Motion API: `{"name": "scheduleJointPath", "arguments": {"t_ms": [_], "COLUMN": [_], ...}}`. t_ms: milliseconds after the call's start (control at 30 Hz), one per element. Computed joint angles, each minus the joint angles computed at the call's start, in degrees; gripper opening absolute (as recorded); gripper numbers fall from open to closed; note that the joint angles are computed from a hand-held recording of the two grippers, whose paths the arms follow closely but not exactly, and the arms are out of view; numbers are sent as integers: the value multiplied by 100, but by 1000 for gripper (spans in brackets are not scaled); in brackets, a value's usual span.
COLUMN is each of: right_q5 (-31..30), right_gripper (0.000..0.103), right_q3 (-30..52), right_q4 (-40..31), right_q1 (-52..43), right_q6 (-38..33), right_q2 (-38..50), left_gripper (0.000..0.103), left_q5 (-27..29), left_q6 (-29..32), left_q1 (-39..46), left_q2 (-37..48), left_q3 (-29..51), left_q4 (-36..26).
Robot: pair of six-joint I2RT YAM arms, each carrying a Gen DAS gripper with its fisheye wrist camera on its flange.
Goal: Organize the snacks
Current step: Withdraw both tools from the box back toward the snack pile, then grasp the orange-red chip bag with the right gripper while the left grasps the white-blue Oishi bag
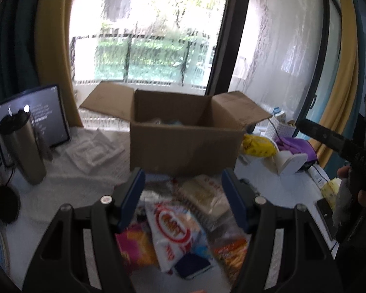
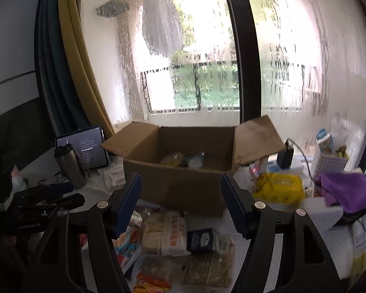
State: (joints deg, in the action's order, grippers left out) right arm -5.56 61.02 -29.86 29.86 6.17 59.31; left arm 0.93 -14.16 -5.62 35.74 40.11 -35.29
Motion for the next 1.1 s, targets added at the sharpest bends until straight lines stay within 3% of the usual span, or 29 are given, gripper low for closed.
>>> {"name": "scheduleJointPath", "arguments": {"t_ms": [167, 267, 633, 767, 933, 1100], "right_q5": [185, 264, 535, 527, 452, 649], "right_gripper": [71, 70, 71, 71, 71, 77], "right_q3": [-453, -765, -2004, -2440, -2848, -2940], "right_q4": [-9, -42, -269, -333, -141, 187], "right_q1": [267, 442, 974, 1160, 1565, 2141], "right_q6": [150, 243, 713, 1030, 1472, 1678], "right_q2": [-244, -399, -864, -1019, -915, -407], "left_gripper": [67, 67, 67, 67, 67, 67], "left_q5": [-15, -330, 303, 114, 132, 33], "left_q6": [-115, -244, -494, -589, -595, -543], "left_q1": [33, -153, 128, -202, -216, -338], "left_q2": [-423, -582, -1359, -1570, -1269, -402], "left_q3": [-460, -710, -1584, -1734, -1688, -1539], "left_q4": [-180, -382, -827, -919, -569, 207]}}
